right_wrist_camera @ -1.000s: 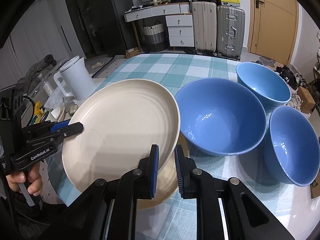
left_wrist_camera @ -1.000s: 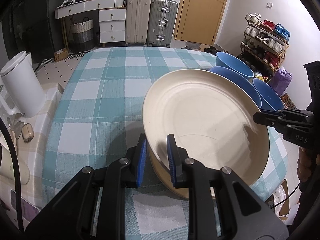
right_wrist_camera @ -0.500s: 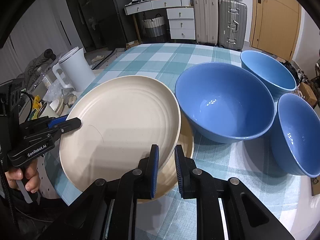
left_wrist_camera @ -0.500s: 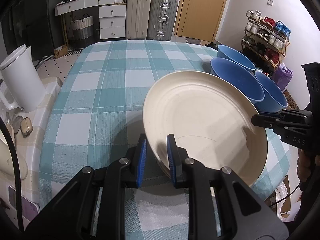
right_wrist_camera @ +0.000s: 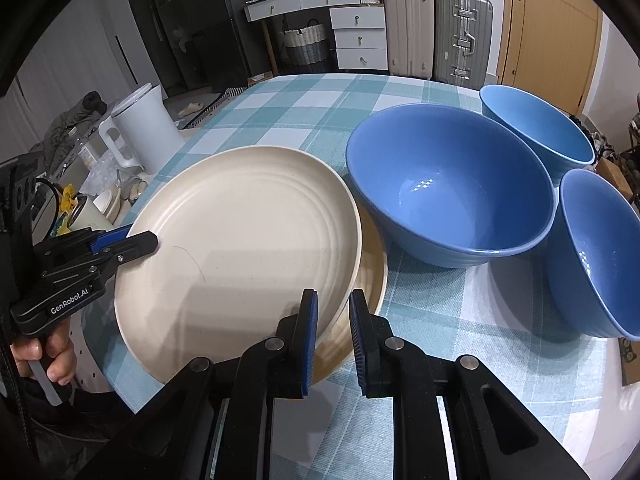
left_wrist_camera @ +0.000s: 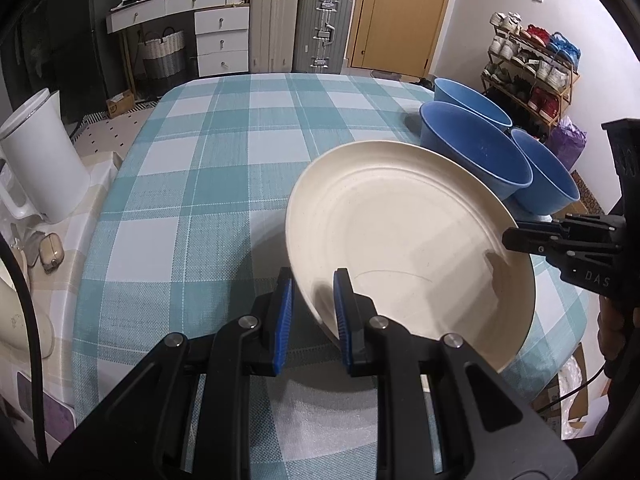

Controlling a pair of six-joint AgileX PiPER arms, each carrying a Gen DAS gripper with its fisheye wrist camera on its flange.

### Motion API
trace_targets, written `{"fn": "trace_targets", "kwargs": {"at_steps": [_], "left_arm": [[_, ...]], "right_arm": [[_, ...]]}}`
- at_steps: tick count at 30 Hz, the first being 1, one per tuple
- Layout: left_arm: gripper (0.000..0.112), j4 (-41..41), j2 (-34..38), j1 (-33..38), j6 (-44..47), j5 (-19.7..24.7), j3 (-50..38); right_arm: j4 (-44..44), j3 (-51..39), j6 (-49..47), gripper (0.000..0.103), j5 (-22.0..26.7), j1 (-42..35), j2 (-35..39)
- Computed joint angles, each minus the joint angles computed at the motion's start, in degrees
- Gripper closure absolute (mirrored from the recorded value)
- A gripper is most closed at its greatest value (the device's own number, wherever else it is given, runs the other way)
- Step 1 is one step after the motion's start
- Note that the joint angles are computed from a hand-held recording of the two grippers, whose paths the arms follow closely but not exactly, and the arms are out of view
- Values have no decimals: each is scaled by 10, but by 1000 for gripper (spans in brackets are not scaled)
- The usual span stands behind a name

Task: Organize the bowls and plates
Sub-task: 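Lower the held cream plate onto the stacked cream plates with both tools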

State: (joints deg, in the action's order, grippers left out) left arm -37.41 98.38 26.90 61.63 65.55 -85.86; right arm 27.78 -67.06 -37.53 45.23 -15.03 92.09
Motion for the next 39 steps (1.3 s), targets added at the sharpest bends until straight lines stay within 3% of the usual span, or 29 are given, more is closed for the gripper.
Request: {"fn": "trace_targets", "kwargs": {"at_steps": [21,39], "left_arm": [[95,25,-21,-45,24,-99,79],[95,31,-24,-58,33,-133,100]], "right_arm": [[-44,12,41,86,-34,17,8],[-72,24,69,86,-60,34,15]]}}
